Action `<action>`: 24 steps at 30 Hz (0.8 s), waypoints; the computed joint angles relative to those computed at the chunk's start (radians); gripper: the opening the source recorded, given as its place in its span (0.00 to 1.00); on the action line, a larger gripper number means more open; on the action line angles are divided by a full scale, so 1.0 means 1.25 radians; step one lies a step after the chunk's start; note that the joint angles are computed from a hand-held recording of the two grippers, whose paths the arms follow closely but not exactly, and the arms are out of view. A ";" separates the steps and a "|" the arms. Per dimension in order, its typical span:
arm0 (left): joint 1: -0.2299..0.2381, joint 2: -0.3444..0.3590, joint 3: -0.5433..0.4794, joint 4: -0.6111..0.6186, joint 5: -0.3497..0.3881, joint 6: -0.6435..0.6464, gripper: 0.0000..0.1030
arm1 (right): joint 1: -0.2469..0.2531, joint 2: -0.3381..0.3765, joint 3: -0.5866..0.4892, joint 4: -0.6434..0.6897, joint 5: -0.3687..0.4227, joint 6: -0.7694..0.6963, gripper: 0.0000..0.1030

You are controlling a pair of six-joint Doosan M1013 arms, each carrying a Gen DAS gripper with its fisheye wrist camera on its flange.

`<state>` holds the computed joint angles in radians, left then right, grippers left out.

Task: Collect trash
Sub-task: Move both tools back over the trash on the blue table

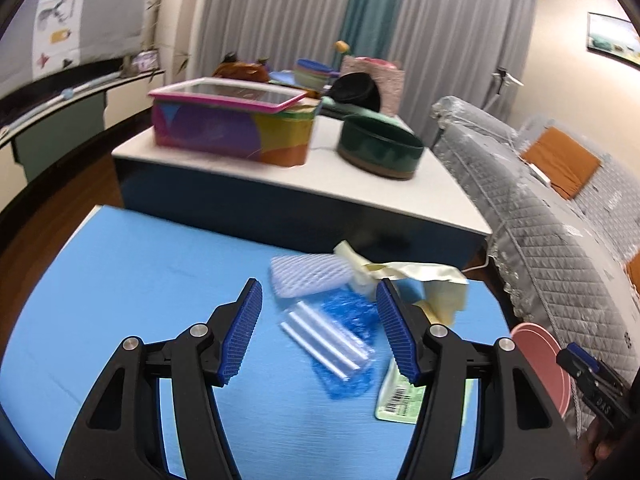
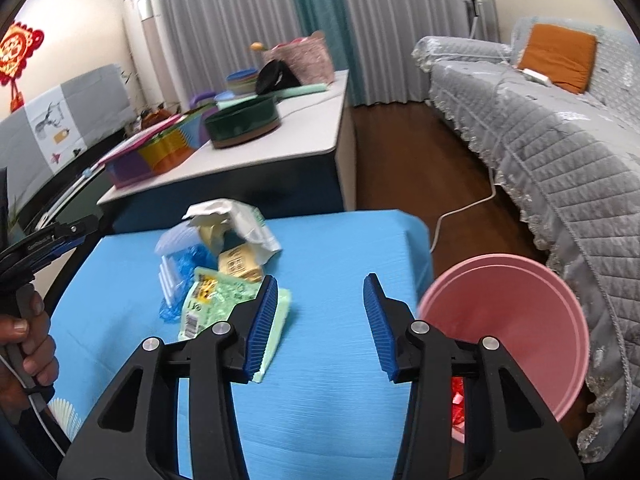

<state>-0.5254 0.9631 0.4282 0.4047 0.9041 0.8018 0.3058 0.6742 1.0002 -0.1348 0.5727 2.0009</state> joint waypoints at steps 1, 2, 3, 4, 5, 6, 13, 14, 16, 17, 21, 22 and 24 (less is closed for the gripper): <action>0.002 0.003 -0.001 -0.001 0.005 -0.007 0.57 | 0.002 0.005 -0.006 0.004 0.004 -0.006 0.44; 0.004 0.008 -0.006 -0.002 0.014 -0.012 0.57 | 0.003 0.010 -0.012 0.009 0.007 -0.014 0.44; 0.006 0.013 -0.011 -0.003 0.024 -0.016 0.57 | 0.005 0.014 -0.016 0.010 0.010 -0.018 0.44; 0.008 0.017 -0.015 -0.004 0.032 -0.020 0.57 | 0.007 0.021 -0.024 0.014 0.014 -0.025 0.44; 0.010 0.025 -0.026 -0.007 0.044 -0.023 0.57 | 0.008 0.027 -0.031 0.020 0.019 -0.033 0.44; 0.012 0.031 -0.033 -0.012 0.050 -0.023 0.57 | 0.008 0.033 -0.039 0.026 0.025 -0.041 0.44; 0.017 0.069 -0.092 -0.049 0.092 -0.004 0.57 | 0.010 0.072 -0.090 0.050 0.065 -0.060 0.45; 0.017 0.076 -0.105 -0.054 0.099 0.001 0.57 | 0.009 0.077 -0.098 0.055 0.071 -0.063 0.45; 0.017 0.084 -0.118 -0.064 0.107 0.010 0.57 | 0.009 0.089 -0.115 0.067 0.084 -0.069 0.45; 0.017 0.091 -0.130 -0.072 0.114 0.018 0.57 | 0.009 0.095 -0.124 0.074 0.091 -0.073 0.45; 0.018 0.114 -0.169 -0.094 0.138 0.044 0.57 | 0.005 0.120 -0.160 0.108 0.124 -0.091 0.48; 0.019 0.124 -0.187 -0.104 0.148 0.049 0.57 | 0.004 0.126 -0.169 0.117 0.133 -0.093 0.49; 0.020 0.146 -0.228 -0.124 0.172 0.060 0.57 | 0.000 0.141 -0.190 0.144 0.156 -0.101 0.51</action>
